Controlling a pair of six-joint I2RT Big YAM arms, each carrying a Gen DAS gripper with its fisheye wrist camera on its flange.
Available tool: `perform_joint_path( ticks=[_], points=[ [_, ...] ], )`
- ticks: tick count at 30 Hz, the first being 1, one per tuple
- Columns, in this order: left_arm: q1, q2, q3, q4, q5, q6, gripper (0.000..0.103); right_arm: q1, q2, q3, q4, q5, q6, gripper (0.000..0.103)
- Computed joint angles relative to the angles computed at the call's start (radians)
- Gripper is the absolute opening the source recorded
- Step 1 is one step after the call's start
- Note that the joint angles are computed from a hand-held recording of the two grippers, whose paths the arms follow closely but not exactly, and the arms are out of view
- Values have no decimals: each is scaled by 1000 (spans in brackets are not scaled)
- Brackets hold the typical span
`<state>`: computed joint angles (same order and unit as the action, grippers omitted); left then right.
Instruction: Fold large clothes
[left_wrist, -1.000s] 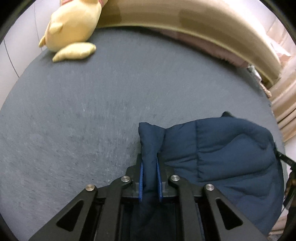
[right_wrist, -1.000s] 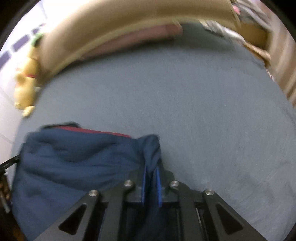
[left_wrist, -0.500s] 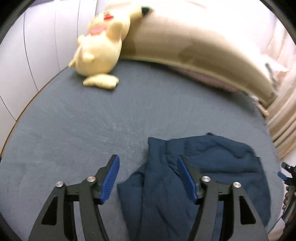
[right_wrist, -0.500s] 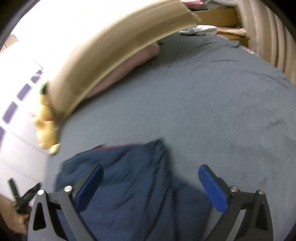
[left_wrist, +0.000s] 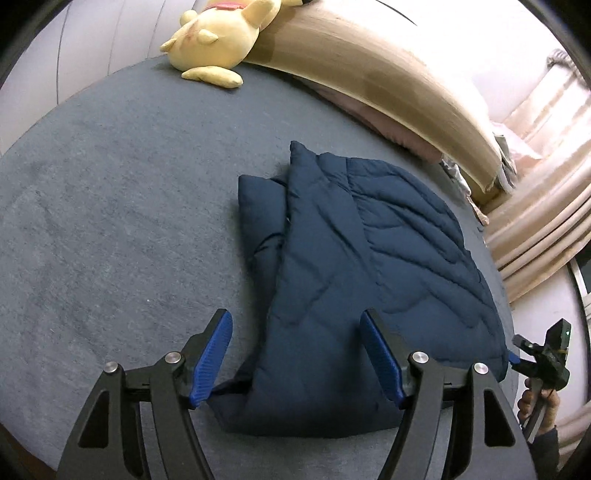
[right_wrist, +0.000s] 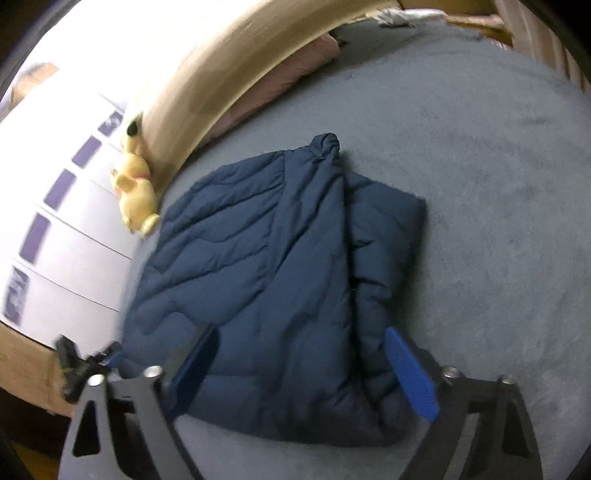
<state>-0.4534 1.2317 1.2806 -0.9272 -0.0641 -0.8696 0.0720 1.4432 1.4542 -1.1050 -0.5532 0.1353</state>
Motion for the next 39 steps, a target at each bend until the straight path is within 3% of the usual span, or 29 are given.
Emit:
perform_joint_path(
  ticks=[1, 3, 4, 6, 9, 13, 17, 19, 21, 24, 30, 37, 39],
  points=[
    [-5, 5, 1, -3, -12, 1, 72, 3, 15, 9, -13, 10, -2, 79],
    [-11, 23, 11, -30, -9, -2, 68, -7, 19, 9, -63, 47, -50, 38],
    [-14, 25, 11, -29, -2, 1, 51, -1, 16, 8, -68, 70, -63, 36],
    [-23, 37, 25, -39, 0, 22, 40, 13, -8, 11, -68, 119, -82, 17],
    [-43, 58, 55, -82, -50, 35, 29, 32, -23, 18, -74, 182, -111, 14],
    [-24, 37, -5, -35, -20, 1, 27, 37, 2, -12, -37, 217, -64, 14],
    [-34, 7, -1, -59, -42, -25, 29, 19, -10, -17, -15, 188, -15, 20],
    [-36, -10, 16, -83, -62, -46, 41, 2, -41, -26, 13, 196, 24, 34],
    [-45, -22, 43, -120, -117, -65, 59, 2, -77, -28, 40, 266, 78, 91],
    [-84, -9, 109, -164, -217, -42, 62, 21, -125, -32, 90, 275, 129, 92],
    [-168, 70, 199, -234, -334, 18, 62, 193, -200, -92, 201, 377, 46, 92],
    [-191, 112, 187, -284, -317, -14, 62, 269, -134, -159, 178, 449, 38, 93],
    [-197, 119, 179, -293, -318, -13, 62, 267, -139, -187, 211, 451, 44, 93]
  ],
)
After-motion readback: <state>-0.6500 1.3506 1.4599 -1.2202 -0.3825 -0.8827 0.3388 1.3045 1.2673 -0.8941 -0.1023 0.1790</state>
